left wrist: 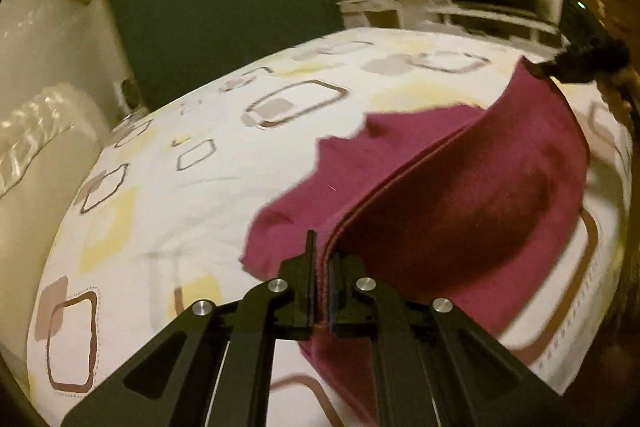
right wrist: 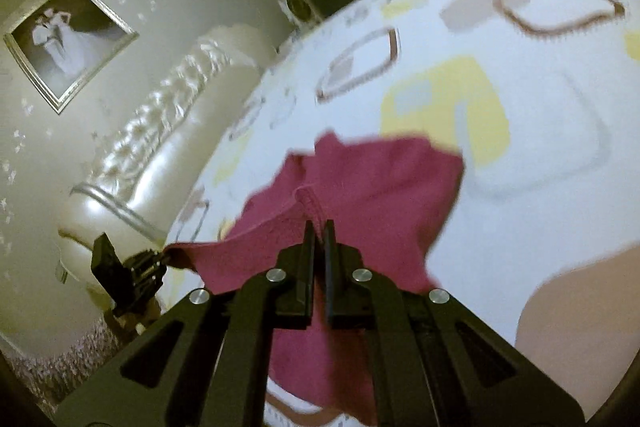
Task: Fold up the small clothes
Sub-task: 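Grasp the folded sweater's edge with the left gripper while the right gripper grasps its end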
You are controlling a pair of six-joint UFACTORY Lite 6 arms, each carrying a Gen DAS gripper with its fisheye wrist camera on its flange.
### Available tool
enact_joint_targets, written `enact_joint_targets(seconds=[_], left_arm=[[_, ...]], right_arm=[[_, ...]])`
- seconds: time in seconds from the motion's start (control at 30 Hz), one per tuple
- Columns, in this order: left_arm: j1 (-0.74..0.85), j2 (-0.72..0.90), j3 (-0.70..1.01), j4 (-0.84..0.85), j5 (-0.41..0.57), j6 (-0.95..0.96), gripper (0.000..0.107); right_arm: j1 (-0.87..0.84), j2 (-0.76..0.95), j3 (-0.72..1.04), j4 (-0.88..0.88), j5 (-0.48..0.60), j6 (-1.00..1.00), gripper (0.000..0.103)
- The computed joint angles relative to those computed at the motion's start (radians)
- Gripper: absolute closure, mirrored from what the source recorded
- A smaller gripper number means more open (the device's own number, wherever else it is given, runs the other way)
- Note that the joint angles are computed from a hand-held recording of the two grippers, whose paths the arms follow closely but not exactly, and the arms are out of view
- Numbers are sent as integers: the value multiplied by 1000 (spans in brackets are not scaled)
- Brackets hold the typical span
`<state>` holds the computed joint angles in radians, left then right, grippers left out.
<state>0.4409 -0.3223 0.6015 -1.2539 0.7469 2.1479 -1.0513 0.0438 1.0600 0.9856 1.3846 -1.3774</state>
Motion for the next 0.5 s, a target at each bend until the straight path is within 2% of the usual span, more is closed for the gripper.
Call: enact_joint_targets(seconds=[0.2, 0.33, 0.5], left_arm=[[-190, 254, 212, -54, -202, -150, 103], [-274, 484, 398, 3, -289, -332, 103], [-331, 681, 564, 109, -350, -507, 103]], right_arm=[[157, 153, 156, 85, -149, 82, 100], [246, 275, 220, 134, -259, 100, 100], [321, 419, 315, 142, -367, 142, 100]])
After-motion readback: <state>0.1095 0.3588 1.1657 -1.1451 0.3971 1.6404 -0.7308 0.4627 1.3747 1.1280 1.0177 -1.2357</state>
